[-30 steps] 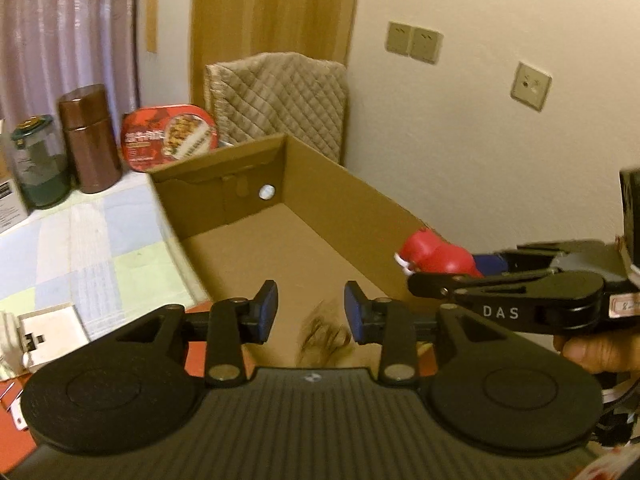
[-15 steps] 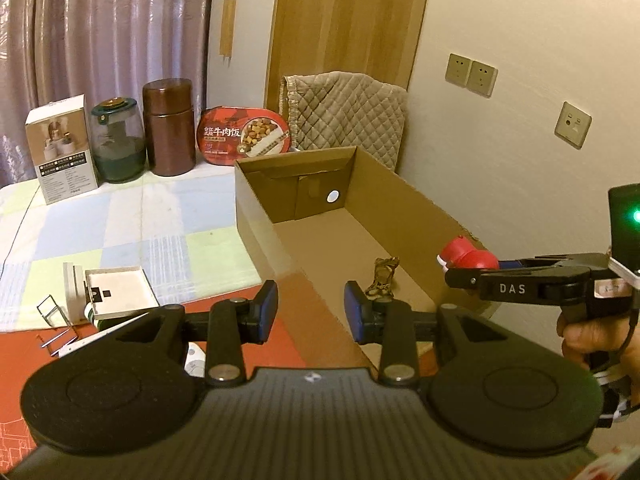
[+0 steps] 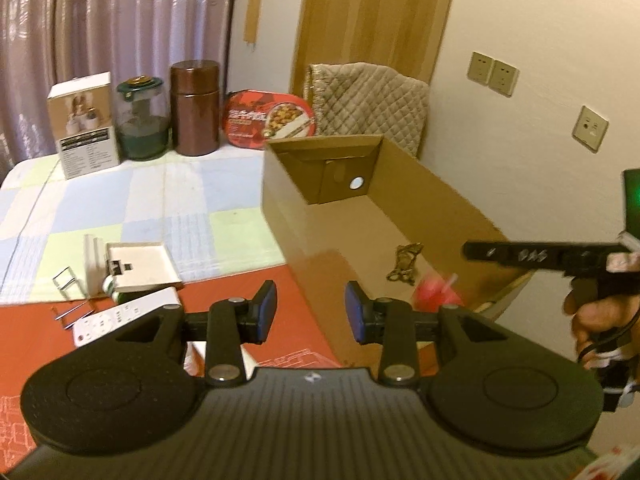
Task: Organize rigid objects
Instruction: 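Open the left tool to drop the cable while the right tool releases the figurine into the box, then withdraw both tools from the box back over the mat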
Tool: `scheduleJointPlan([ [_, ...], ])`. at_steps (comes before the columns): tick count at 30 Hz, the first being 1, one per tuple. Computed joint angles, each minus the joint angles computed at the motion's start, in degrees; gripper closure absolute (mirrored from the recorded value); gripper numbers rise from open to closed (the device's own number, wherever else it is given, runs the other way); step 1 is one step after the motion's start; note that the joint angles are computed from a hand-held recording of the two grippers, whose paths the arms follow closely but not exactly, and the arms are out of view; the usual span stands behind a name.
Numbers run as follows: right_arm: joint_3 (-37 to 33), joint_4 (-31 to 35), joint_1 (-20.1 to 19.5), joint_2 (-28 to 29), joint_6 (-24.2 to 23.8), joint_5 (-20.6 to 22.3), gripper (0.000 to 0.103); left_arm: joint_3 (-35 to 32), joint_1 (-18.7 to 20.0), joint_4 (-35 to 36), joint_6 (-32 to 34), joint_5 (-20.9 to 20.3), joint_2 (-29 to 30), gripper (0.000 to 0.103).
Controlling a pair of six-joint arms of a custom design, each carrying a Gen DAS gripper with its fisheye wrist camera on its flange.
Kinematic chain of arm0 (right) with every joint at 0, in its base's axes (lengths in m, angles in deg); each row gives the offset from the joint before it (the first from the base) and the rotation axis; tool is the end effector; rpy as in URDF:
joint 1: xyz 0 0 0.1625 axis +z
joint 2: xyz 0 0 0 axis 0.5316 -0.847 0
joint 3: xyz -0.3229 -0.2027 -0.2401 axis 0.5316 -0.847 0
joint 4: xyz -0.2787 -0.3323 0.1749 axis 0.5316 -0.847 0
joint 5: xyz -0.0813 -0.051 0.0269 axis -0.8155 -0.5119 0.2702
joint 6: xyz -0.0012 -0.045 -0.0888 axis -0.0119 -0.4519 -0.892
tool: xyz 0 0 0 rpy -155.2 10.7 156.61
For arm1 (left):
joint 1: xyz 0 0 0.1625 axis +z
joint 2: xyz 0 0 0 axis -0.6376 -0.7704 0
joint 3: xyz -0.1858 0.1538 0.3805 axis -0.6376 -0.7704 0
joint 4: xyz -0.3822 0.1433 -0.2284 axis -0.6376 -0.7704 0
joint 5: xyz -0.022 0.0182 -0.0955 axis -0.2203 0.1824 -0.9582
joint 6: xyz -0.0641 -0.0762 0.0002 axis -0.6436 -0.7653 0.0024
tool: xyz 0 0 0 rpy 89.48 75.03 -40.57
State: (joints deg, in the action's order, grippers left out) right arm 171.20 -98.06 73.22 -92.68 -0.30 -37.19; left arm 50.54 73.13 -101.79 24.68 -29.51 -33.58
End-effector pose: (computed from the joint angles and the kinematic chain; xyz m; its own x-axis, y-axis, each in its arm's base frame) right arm 0.2655 -0.5622 0.1638 -0.7403 -0.4827 0.4679 -0.6642 0.6325 -0.3984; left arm -0.2120 -0.4047 0.2544 -0.7970 -0.0437 -0.6024 0.4504 0.6216 -0.6409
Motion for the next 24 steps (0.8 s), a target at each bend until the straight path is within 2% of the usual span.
scheduleJointPlan([
  [2,0.37,-1.22,0.24,-0.62,0.49,0.74,0.043,0.38,-0.46,2.93,-2.22,0.65,-1.63,0.069],
  [7,2.11,-1.61,1.84,-3.13,0.91,0.83,0.04,1.45,-2.55,11.87,-9.04,2.67,-6.49,0.066],
  [10,3.7,-1.43,3.07,-4.81,1.73,0.71,0.038,1.86,-4.2,19.8,-14.78,3.79,-10.02,0.061],
  [15,6.55,-0.33,5.88,-7.58,3.35,-0.18,0.036,1.98,-7.78,36.79,-26.87,4.76,-16.57,0.061],
  [17,7.99,0.66,6.97,-9.13,4.19,0.72,0.036,1.8,-9.48,44.21,-32.2,4.85,-19.17,0.06],
  [24,11.25,3.65,10.82,-11.12,6.66,0.39,0.033,-0.22,-15.16,69.05,-50.59,3.68,-25.22,0.057],
])
